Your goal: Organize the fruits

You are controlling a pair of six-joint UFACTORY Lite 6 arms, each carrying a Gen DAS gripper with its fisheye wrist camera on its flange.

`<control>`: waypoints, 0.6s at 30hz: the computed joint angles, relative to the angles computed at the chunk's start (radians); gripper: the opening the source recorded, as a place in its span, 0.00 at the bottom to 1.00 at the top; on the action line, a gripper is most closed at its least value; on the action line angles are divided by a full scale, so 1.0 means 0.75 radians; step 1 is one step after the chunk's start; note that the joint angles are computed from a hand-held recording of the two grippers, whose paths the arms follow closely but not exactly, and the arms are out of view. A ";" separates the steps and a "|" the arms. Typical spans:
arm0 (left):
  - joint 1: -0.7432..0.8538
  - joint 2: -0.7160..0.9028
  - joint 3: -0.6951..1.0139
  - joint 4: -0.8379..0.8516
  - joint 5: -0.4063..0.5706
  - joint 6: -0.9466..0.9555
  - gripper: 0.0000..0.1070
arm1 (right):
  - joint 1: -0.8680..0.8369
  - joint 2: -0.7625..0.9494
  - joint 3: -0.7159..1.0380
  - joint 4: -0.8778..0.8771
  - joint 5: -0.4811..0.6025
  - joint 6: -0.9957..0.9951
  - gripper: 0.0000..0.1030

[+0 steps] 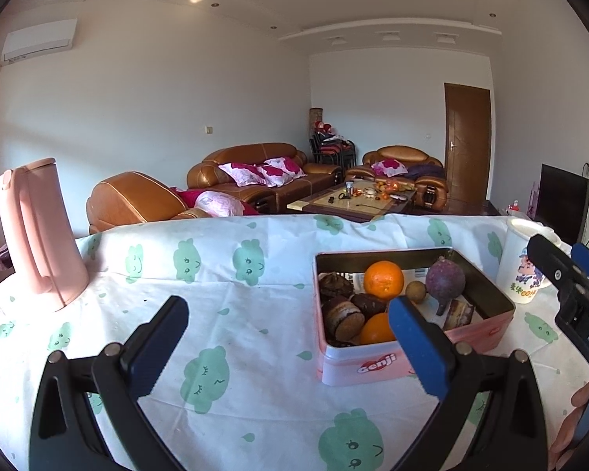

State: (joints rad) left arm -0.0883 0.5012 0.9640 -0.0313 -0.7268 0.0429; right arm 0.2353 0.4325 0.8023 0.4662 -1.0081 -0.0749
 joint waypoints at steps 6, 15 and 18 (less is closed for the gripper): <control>0.001 -0.001 -0.002 0.000 0.000 -0.001 0.96 | 0.016 -0.006 -0.006 0.012 -0.009 -0.015 0.77; 0.001 -0.003 -0.003 0.001 0.001 0.000 0.96 | 0.016 -0.006 0.000 0.016 0.002 -0.015 0.77; 0.001 -0.003 -0.003 -0.001 0.002 0.000 0.96 | 0.015 -0.007 0.000 0.015 0.004 -0.014 0.77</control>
